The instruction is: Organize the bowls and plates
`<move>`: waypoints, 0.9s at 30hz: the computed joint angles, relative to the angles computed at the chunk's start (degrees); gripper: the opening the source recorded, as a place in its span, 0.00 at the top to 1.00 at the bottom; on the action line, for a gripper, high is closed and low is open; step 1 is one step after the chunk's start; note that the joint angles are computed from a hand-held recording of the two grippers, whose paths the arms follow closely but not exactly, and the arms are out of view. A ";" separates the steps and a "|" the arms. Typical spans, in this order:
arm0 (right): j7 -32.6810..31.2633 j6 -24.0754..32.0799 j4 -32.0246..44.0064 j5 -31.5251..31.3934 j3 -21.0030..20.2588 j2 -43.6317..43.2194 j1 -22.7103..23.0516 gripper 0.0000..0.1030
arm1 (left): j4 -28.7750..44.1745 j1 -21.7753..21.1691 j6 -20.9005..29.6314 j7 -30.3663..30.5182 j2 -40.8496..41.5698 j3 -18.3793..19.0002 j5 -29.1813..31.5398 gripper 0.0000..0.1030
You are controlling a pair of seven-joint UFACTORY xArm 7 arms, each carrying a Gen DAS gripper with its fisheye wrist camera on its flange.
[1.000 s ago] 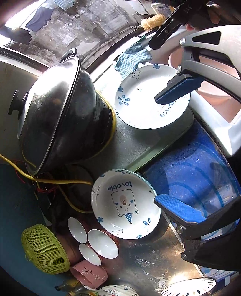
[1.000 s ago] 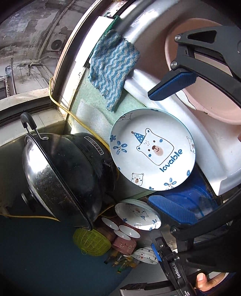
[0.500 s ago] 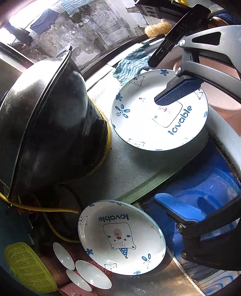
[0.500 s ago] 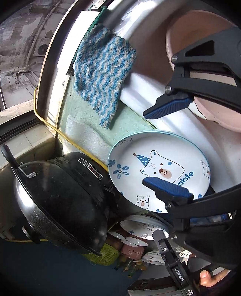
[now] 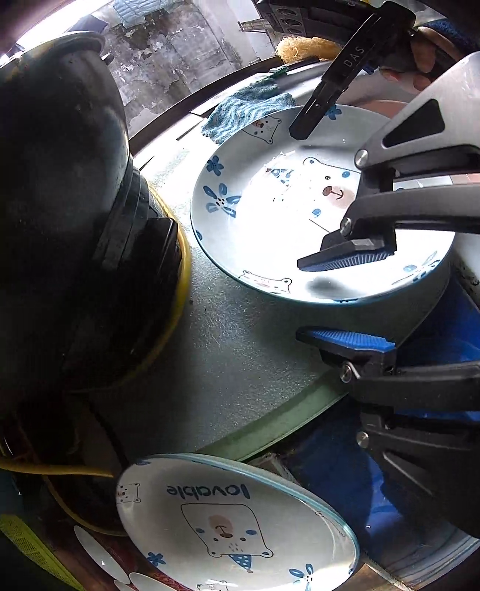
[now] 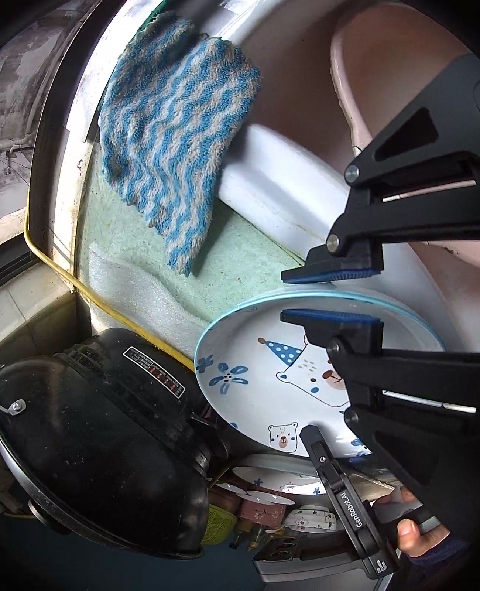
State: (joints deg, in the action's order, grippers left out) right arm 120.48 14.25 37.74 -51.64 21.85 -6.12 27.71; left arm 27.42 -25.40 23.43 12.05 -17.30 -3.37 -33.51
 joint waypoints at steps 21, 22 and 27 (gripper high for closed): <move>-1.15 4.12 1.86 1.11 0.69 0.05 2.80 0.90 | -2.98 -0.34 0.33 -2.04 -4.85 -0.18 4.07 0.87; -1.37 4.28 2.16 1.25 0.76 0.10 2.98 0.90 | -3.37 -0.21 0.45 -2.33 -5.66 -0.08 4.55 0.87; -1.70 5.51 4.18 1.00 1.12 0.63 3.98 0.90 | -5.15 0.34 1.30 -3.69 -9.93 0.75 6.84 0.87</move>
